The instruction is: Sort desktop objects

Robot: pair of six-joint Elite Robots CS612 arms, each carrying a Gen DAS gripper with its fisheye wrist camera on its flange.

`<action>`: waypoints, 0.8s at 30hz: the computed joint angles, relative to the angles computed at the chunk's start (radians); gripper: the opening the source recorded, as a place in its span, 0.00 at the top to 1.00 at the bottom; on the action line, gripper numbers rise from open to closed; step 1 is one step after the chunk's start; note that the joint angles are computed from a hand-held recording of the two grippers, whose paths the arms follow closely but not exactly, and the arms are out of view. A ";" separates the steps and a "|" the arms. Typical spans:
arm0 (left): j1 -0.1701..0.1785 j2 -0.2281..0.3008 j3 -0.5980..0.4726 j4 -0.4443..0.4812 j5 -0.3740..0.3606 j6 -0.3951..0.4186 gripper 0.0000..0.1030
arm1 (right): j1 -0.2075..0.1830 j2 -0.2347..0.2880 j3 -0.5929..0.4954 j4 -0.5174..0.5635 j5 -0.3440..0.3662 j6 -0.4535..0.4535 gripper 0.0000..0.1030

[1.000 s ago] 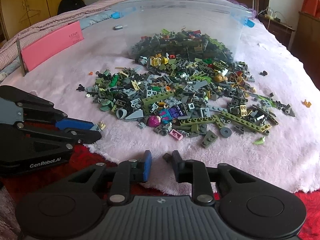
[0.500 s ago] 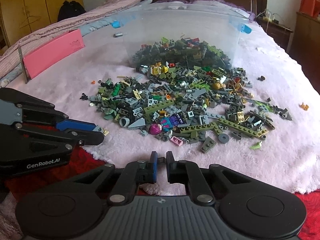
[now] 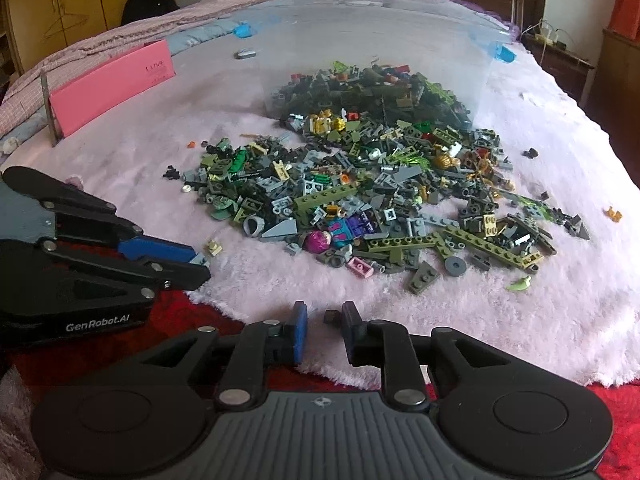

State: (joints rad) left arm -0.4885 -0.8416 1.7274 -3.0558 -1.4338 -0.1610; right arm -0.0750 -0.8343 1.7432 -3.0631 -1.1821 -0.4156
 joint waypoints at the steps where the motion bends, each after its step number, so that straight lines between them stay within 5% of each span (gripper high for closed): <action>1: -0.001 0.000 0.000 -0.001 0.002 0.002 0.85 | 0.000 0.000 0.000 0.002 0.000 0.001 0.88; 24: 0.007 -0.015 -0.040 -0.109 0.030 0.050 0.87 | 0.000 -0.009 -0.047 -0.055 0.062 0.026 0.91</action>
